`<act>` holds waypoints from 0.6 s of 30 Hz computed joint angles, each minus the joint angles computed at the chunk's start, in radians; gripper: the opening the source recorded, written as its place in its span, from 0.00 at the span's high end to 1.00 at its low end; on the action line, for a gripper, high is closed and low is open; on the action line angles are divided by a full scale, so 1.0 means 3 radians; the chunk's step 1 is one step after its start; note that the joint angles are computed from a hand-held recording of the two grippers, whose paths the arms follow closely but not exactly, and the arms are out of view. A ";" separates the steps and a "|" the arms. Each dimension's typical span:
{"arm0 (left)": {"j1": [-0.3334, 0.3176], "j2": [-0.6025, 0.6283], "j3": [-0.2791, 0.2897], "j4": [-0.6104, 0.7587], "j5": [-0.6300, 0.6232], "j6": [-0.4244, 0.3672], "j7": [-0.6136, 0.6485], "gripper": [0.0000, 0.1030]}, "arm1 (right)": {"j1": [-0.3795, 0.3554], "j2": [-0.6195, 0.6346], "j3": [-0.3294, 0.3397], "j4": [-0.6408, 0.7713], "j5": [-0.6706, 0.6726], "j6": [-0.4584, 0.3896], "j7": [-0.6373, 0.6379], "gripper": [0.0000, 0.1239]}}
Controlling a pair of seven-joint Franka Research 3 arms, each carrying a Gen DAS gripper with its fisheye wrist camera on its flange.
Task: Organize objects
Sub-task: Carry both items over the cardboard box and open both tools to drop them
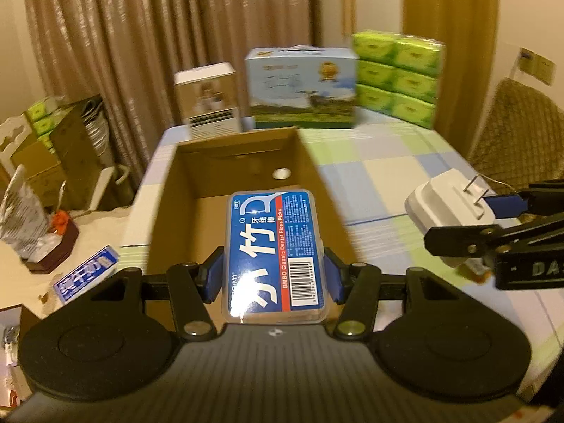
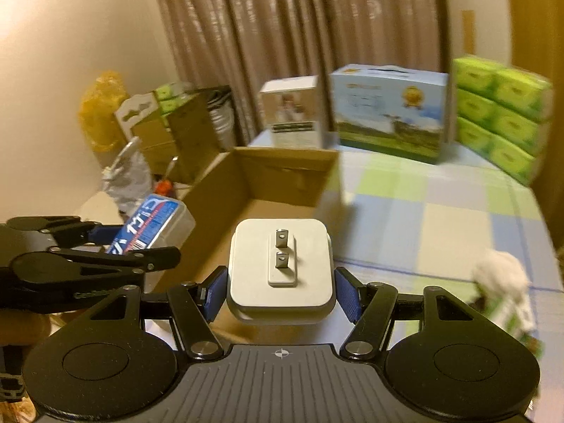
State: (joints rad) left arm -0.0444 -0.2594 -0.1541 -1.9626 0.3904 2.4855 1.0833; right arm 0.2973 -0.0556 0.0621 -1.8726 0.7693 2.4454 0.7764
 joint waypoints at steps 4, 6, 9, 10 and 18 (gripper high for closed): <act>0.0080 0.0020 0.0136 -0.0033 -0.0094 0.0031 0.0132 0.50 | 0.0057 0.0285 0.0081 0.0263 -0.0098 -0.0039 0.0149 0.50; 0.0109 0.0033 0.0186 -0.0070 -0.0171 0.0067 0.0215 0.50 | 0.0076 0.0433 0.0118 0.0410 -0.0187 -0.0086 0.0252 0.50; 0.0143 0.0085 0.0235 -0.0095 -0.0280 0.0115 0.0346 0.50 | 0.0088 0.0619 0.0159 0.0591 -0.0294 -0.0133 0.0395 0.50; 0.0151 0.0090 0.0244 -0.0114 -0.0311 0.0138 0.0391 0.50 | 0.0095 0.0668 0.0170 0.0637 -0.0335 -0.0125 0.0443 0.50; 0.0204 0.0268 0.0279 -0.0091 -0.0517 0.0275 0.0687 0.50 | 0.0087 0.0866 0.0218 0.0783 -0.0485 -0.0051 0.0643 0.50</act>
State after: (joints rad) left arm 0.0168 -0.1790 -0.0704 -1.9901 0.2353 2.5679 1.2895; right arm 0.3235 0.2042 0.1275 -1.6378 0.6237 2.4300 0.9694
